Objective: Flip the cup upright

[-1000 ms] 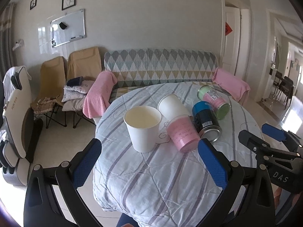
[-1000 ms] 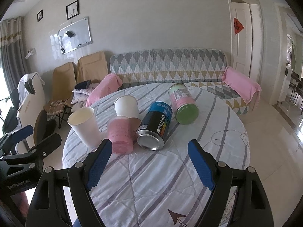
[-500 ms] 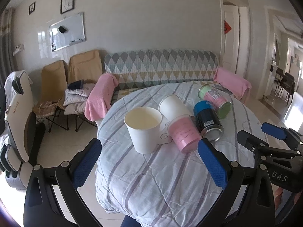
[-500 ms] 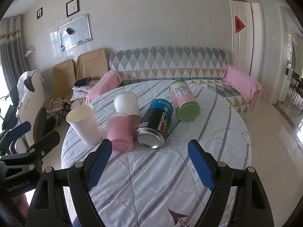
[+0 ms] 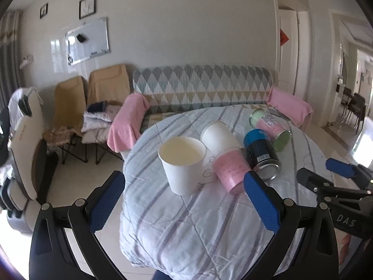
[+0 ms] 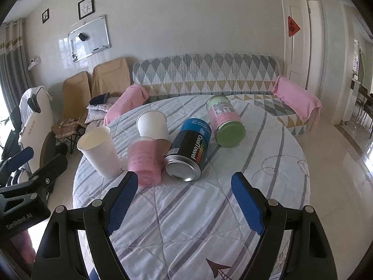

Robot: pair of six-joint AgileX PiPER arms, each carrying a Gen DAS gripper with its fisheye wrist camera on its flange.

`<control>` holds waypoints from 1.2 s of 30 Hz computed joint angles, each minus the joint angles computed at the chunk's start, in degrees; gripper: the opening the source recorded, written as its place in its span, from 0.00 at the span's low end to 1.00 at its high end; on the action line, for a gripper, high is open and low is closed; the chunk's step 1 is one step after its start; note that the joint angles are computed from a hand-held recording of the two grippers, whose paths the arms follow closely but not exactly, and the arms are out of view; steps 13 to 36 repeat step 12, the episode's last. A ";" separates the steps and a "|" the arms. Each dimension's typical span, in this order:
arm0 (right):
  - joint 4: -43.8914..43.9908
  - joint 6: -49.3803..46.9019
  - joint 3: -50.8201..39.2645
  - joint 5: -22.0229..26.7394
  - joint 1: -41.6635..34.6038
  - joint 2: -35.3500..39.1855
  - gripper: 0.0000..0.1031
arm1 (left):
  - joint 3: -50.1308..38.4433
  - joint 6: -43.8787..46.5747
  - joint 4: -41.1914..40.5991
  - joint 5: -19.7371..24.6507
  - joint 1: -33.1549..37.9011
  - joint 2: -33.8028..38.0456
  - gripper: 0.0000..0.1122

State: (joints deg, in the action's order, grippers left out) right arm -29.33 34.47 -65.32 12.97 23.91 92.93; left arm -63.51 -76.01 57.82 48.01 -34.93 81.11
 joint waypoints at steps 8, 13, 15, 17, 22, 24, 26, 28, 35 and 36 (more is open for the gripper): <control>2.03 -2.64 -1.08 0.48 -0.14 1.06 0.81 | -0.33 -0.16 1.36 1.27 -0.46 0.62 0.92; 2.43 -3.08 -1.43 0.63 -0.18 1.41 0.81 | -0.39 0.65 0.03 0.56 0.07 0.89 0.92; 2.43 -3.08 -1.43 0.63 -0.18 1.41 0.81 | -0.39 0.65 0.03 0.56 0.07 0.89 0.92; 2.43 -3.08 -1.43 0.63 -0.18 1.41 0.81 | -0.39 0.65 0.03 0.56 0.07 0.89 0.92; 2.43 -3.08 -1.43 0.63 -0.18 1.41 0.81 | -0.39 0.65 0.03 0.56 0.07 0.89 0.92; 2.43 -3.08 -1.43 0.63 -0.18 1.41 0.81 | -0.39 0.65 0.03 0.56 0.07 0.89 0.92; 2.43 -3.08 -1.43 0.63 -0.18 1.41 0.81 | -0.39 0.65 0.03 0.56 0.07 0.89 0.92; 2.43 -3.08 -1.43 0.63 -0.18 1.41 0.81 | -0.39 0.65 0.03 0.56 0.07 0.89 0.92; 2.43 -3.08 -1.43 0.63 -0.18 1.41 0.81 | -0.39 0.65 0.03 0.56 0.07 0.89 0.92; 2.43 -3.08 -1.43 0.63 -0.18 1.41 0.81 | -0.39 0.65 0.03 0.56 0.07 0.89 0.92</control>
